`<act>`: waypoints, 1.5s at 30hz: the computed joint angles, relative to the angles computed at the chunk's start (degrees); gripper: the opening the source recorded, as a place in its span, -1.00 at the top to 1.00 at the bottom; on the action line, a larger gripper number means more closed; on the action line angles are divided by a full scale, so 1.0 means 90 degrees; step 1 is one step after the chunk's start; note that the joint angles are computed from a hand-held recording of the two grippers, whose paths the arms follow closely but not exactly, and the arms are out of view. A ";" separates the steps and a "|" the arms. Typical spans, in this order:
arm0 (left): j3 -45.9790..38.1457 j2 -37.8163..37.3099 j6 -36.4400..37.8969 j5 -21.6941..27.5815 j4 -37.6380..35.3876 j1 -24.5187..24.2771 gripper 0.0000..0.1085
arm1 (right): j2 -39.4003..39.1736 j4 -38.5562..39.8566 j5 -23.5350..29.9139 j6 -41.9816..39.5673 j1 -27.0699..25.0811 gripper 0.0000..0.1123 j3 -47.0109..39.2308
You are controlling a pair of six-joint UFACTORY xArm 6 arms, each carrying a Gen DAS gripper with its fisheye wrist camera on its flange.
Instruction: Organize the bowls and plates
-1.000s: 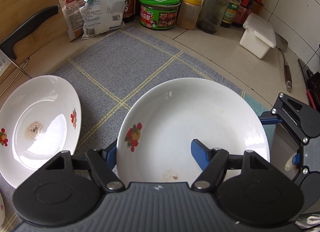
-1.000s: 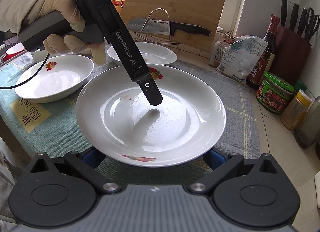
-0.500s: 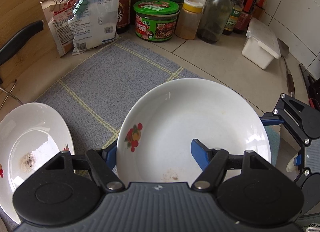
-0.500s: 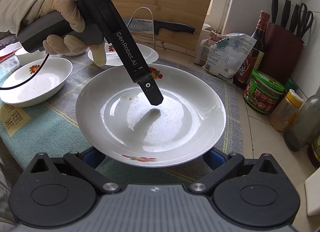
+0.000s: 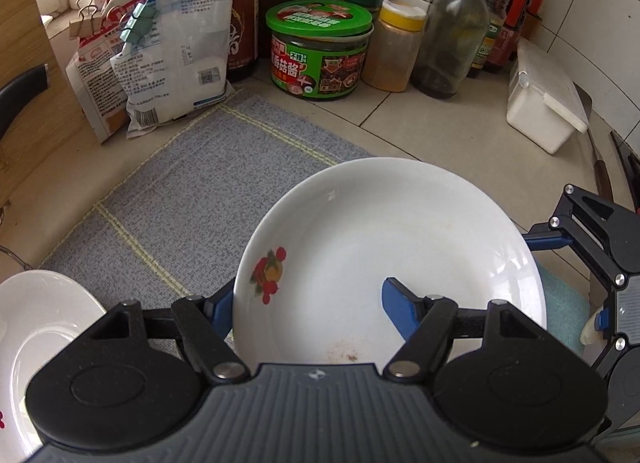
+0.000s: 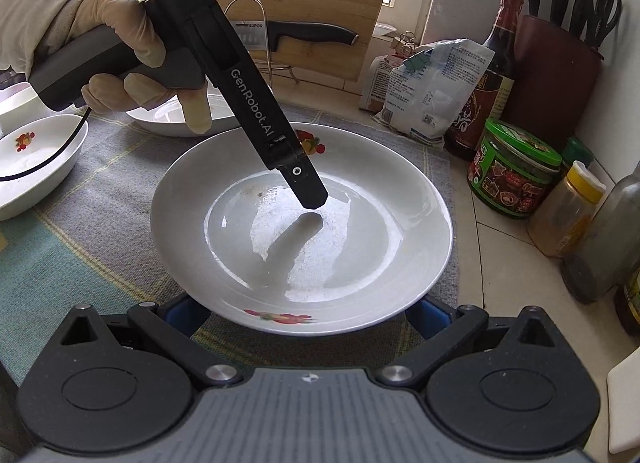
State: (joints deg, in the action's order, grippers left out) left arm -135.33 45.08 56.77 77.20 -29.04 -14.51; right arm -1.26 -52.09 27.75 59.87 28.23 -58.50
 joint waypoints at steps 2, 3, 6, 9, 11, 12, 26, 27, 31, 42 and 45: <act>-0.0330 0.0222 -0.0088 0.0079 0.0016 -0.0029 -0.34 | 0.0036 0.0019 -0.0038 -0.0006 -0.0073 -0.83 -0.0015; -0.0505 0.0342 -0.0131 0.0119 0.0022 -0.0042 -0.34 | 0.0061 0.0030 -0.0063 -0.0009 -0.0110 -0.83 -0.0027; -0.0848 0.0593 -0.0192 0.0148 0.0057 -0.0083 -0.34 | 0.0134 0.0063 -0.0121 -0.0040 -0.0205 -0.83 -0.0061; -0.1329 0.0909 -0.0298 0.0278 0.0074 -0.0104 -0.34 | 0.0204 0.0090 -0.0172 -0.0053 -0.0274 -0.83 -0.0098; -0.1378 0.0962 -0.0301 0.0257 0.0080 -0.0118 -0.34 | 0.0248 0.0122 -0.0198 -0.0070 -0.0311 -0.83 -0.0124; -0.1423 0.1001 -0.0306 0.0257 0.0096 -0.0128 -0.34 | 0.0267 0.0140 -0.0208 -0.0081 -0.0326 -0.83 -0.0137; -0.1059 0.0835 -0.0143 -0.0086 0.0068 -0.0204 -0.36 | 0.0353 0.0191 -0.0201 -0.0017 -0.0367 -0.83 -0.0206; -0.0905 0.0743 -0.0084 -0.0154 0.0069 -0.0206 -0.38 | 0.0356 0.0185 -0.0194 0.0001 -0.0361 -0.83 -0.0209; -0.0024 0.0169 0.0204 -0.0587 0.0092 -0.0197 -0.42 | 0.0328 0.0160 -0.0099 0.0054 -0.0308 -0.83 -0.0207; 0.3135 -0.2351 0.1214 -0.1801 -0.0735 0.0263 -0.61 | -0.0222 -0.0387 0.0794 0.1432 0.0328 -0.83 0.0033; 0.4574 -0.3421 0.1738 -0.2481 -0.1399 0.0442 -0.64 | -0.0343 -0.0602 0.1284 0.1975 0.0682 -0.83 0.0028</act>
